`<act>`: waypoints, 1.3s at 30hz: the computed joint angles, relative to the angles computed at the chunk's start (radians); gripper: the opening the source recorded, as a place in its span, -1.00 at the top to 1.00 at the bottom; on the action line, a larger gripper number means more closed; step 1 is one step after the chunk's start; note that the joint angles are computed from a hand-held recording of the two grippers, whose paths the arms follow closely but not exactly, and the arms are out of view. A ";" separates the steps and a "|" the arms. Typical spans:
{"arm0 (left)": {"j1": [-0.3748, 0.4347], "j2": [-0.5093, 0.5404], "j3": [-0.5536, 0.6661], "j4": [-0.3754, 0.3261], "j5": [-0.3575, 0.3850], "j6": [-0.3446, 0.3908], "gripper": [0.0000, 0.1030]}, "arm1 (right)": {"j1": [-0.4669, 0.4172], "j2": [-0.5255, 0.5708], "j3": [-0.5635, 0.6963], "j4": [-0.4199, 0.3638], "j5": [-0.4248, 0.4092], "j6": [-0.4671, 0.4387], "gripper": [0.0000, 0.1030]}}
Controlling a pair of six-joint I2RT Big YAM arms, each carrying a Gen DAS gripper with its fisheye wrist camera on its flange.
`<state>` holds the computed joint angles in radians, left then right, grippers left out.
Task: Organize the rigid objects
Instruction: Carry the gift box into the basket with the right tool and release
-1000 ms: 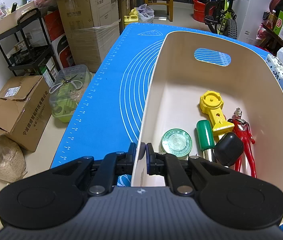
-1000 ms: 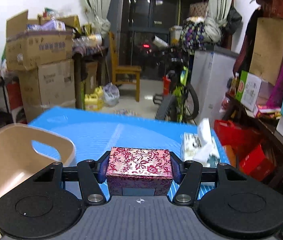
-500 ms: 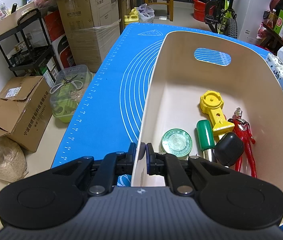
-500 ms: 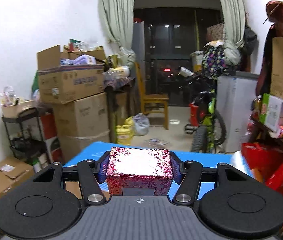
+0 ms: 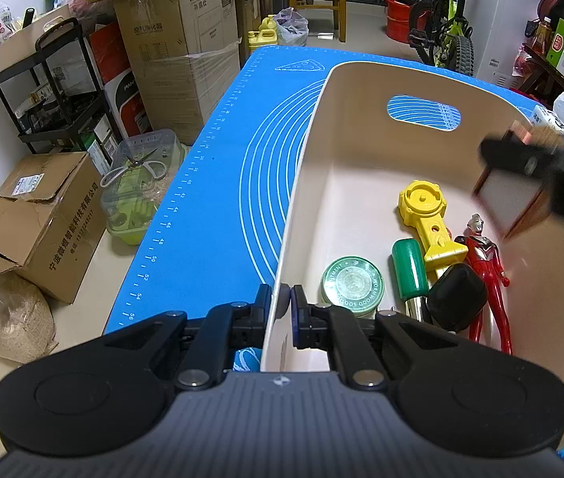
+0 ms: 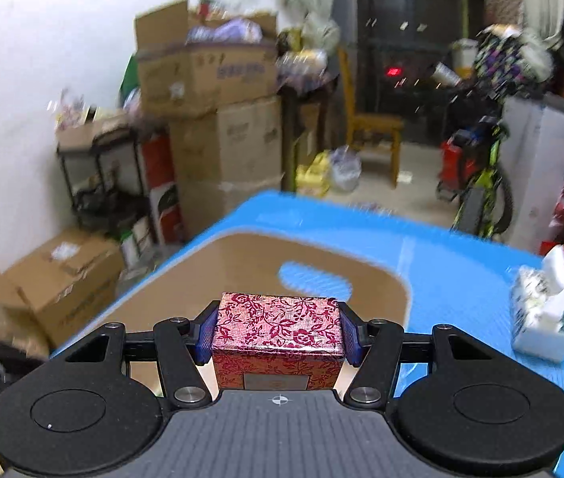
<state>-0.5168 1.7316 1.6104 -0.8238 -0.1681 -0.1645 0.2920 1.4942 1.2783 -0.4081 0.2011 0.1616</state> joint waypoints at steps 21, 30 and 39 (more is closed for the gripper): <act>-0.014 -0.033 -0.026 0.059 -0.026 -0.006 0.05 | -0.014 0.024 0.050 -0.153 -0.091 0.023 -0.67; -0.066 -0.085 -0.037 0.095 -0.096 -0.041 -0.50 | -0.036 -0.080 0.016 -0.142 -0.038 0.079 -0.94; -0.131 -0.144 -0.019 0.068 -0.140 -0.070 -0.50 | -0.050 -0.252 -0.050 -0.188 0.050 0.090 -0.95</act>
<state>-0.6482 1.5872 1.5914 -0.7561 -0.3084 -0.2341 0.2415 1.2418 1.2286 -0.5961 0.2510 0.2521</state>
